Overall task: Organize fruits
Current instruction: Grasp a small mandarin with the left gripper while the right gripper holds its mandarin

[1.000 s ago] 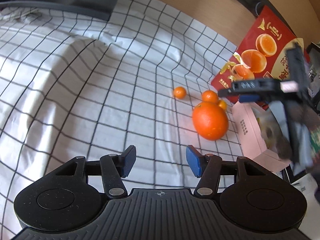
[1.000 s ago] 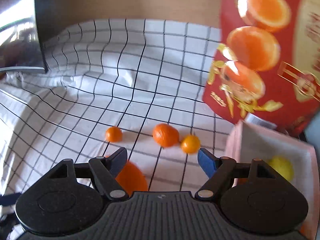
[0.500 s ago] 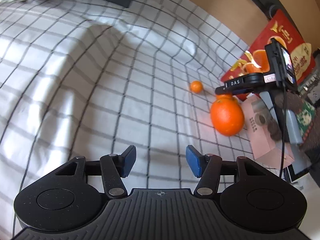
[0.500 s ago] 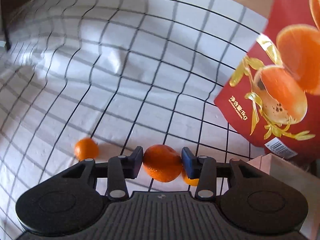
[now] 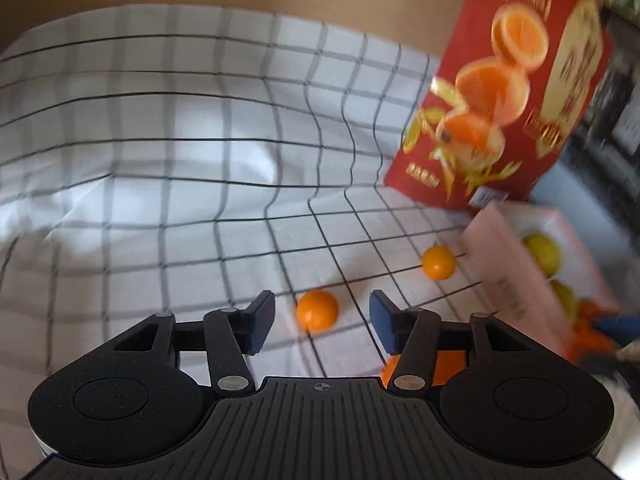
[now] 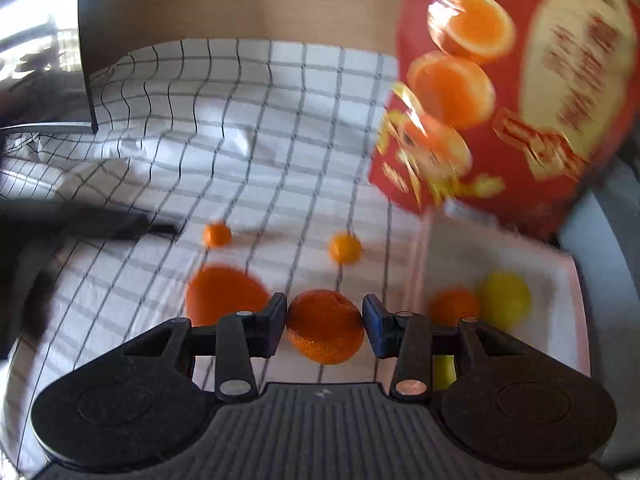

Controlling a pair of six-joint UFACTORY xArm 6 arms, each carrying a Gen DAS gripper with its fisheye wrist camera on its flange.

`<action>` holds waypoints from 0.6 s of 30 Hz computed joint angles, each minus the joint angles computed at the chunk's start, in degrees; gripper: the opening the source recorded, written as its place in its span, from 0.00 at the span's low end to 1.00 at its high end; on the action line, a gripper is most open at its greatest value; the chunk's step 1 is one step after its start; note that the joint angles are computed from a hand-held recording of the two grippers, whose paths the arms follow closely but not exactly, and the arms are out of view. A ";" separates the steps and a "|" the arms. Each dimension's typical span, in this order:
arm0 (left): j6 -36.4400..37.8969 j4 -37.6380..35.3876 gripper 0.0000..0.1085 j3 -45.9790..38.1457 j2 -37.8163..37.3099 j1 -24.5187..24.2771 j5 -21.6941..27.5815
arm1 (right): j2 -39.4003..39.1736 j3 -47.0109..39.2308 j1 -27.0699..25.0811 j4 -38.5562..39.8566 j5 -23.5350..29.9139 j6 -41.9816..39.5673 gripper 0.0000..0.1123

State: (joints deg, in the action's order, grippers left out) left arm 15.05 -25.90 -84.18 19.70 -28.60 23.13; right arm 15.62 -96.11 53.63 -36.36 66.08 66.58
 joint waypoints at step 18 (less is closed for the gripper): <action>-9.82 11.00 0.30 11.58 -7.85 0.21 -0.34 | -6.13 15.36 6.10 -1.40 -6.66 16.43 0.37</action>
State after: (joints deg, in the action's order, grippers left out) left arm 5.23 -14.90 -72.60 11.85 -28.39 22.79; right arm 9.49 -80.74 59.73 -37.76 59.41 83.01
